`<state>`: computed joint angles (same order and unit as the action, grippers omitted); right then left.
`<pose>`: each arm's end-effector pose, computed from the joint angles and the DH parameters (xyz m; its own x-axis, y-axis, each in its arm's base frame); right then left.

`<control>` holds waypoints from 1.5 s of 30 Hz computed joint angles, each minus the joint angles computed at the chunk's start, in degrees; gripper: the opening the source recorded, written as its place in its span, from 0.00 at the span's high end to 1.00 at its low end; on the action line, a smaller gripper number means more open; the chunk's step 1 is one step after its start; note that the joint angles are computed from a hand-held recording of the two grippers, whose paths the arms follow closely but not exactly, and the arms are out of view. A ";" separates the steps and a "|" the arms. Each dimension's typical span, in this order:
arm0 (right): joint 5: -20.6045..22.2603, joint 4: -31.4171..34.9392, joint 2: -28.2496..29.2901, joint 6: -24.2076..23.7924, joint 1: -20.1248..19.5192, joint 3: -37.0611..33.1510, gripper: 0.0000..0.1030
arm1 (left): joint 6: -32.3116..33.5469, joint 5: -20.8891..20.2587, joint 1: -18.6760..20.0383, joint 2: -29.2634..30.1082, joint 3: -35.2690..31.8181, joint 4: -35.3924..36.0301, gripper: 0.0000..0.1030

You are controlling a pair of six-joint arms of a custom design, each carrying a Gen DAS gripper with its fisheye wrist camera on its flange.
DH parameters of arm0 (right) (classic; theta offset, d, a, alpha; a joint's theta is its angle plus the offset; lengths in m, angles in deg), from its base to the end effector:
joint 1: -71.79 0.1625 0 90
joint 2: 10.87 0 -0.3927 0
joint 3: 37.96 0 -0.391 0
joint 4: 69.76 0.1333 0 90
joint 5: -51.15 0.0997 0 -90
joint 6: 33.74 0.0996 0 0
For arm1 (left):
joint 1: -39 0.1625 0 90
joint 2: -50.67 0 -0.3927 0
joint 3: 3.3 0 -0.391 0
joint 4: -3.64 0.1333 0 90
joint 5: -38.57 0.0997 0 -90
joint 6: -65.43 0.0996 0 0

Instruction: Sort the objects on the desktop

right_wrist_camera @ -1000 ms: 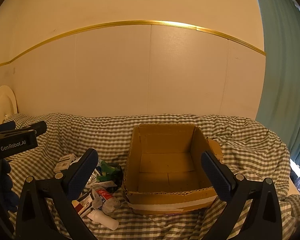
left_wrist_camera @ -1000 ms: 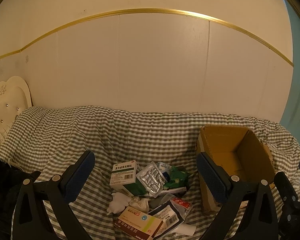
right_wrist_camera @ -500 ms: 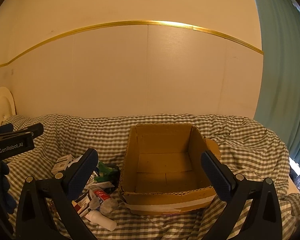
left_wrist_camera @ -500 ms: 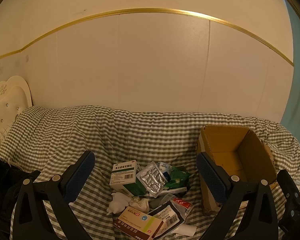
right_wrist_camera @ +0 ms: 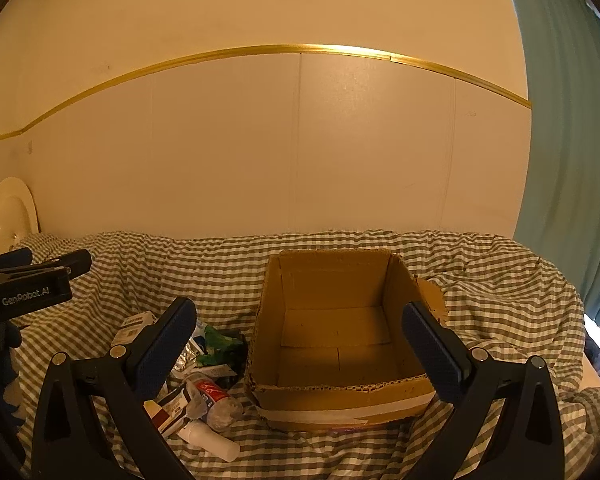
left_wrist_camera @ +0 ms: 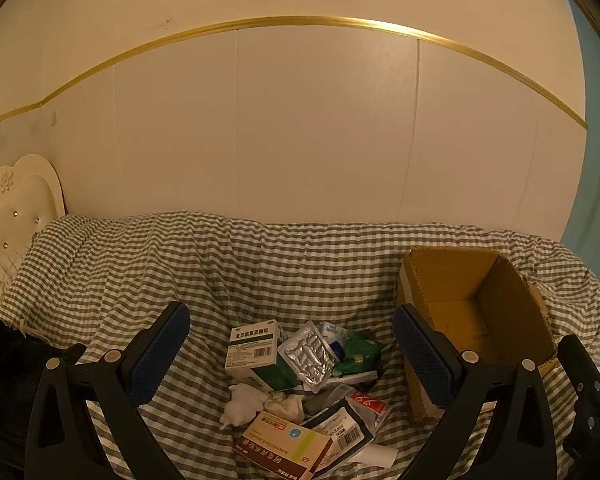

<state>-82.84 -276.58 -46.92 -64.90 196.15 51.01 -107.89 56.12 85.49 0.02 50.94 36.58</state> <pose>0.4263 -0.5098 0.1397 -0.6810 -0.0948 0.7261 -0.7019 0.3671 -0.6104 -0.2503 -0.5952 0.3437 -0.6934 -0.2955 -0.6572 0.4938 0.4693 -0.7321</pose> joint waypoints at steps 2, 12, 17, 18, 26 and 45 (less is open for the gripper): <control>0.46 0.10 -0.33 -0.12 -0.06 0.32 0.00 | 2.33 0.45 -0.16 -1.19 1.20 -2.11 0.00; 3.30 1.60 -0.70 -0.80 0.00 -0.01 0.01 | 7.36 0.54 -0.64 -4.47 3.60 -5.88 0.00; 3.92 2.86 -0.33 -0.83 -0.37 0.13 0.08 | 4.59 0.70 0.06 -3.98 3.89 -1.92 0.00; 3.90 3.34 -0.23 -0.76 -0.49 0.08 0.12 | 3.74 1.17 0.29 -4.07 4.32 -1.12 0.00; 4.63 8.61 1.59 2.27 -1.48 0.13 0.34 | -8.49 3.40 2.85 -1.99 4.89 10.44 0.00; 10.81 22.60 7.43 11.68 -5.66 -1.38 0.39 | -18.43 13.14 16.05 11.58 -17.28 27.83 0.06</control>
